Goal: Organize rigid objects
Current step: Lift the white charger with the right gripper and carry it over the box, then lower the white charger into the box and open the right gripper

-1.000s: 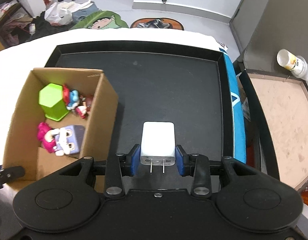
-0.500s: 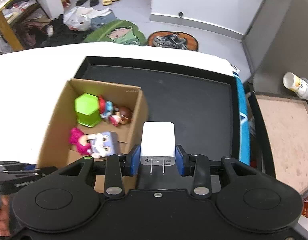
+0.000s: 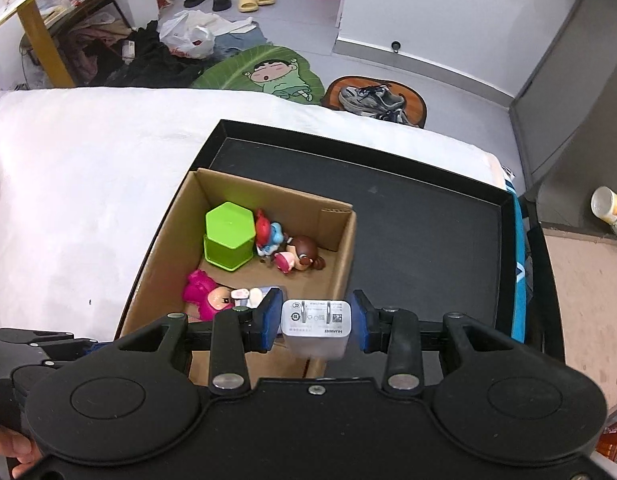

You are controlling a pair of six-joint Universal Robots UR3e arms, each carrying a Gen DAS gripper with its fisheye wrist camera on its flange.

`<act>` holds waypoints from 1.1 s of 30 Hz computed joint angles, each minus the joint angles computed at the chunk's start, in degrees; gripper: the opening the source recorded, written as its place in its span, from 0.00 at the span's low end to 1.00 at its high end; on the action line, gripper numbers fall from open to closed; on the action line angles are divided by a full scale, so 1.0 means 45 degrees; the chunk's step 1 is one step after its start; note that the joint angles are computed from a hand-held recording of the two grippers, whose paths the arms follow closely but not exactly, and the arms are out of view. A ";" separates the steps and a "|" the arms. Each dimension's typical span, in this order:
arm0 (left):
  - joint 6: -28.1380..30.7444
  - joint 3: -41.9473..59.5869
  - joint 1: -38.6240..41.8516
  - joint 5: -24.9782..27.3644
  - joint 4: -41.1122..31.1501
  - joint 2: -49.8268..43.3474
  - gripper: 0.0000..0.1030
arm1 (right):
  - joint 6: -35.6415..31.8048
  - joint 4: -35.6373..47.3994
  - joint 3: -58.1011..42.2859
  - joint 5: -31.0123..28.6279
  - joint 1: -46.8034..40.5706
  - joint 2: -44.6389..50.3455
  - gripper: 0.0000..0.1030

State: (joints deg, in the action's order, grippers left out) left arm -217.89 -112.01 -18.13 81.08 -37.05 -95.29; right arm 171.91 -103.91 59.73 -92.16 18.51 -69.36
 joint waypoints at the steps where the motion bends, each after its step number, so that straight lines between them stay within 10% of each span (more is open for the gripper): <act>1: 0.0008 -0.0032 0.0014 -0.0026 0.0027 0.0020 0.21 | 0.0020 0.0003 -0.0089 -0.0017 0.0059 0.0080 0.35; 33: 0.0256 -0.0263 0.0224 -0.0385 0.0257 0.0065 0.22 | 0.0325 -0.1478 -0.1212 -0.1840 0.1348 0.2941 0.35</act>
State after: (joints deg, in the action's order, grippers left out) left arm -216.74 -113.20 -17.12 79.35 -35.89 -95.00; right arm 173.37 -110.56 54.28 -100.44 24.57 -56.13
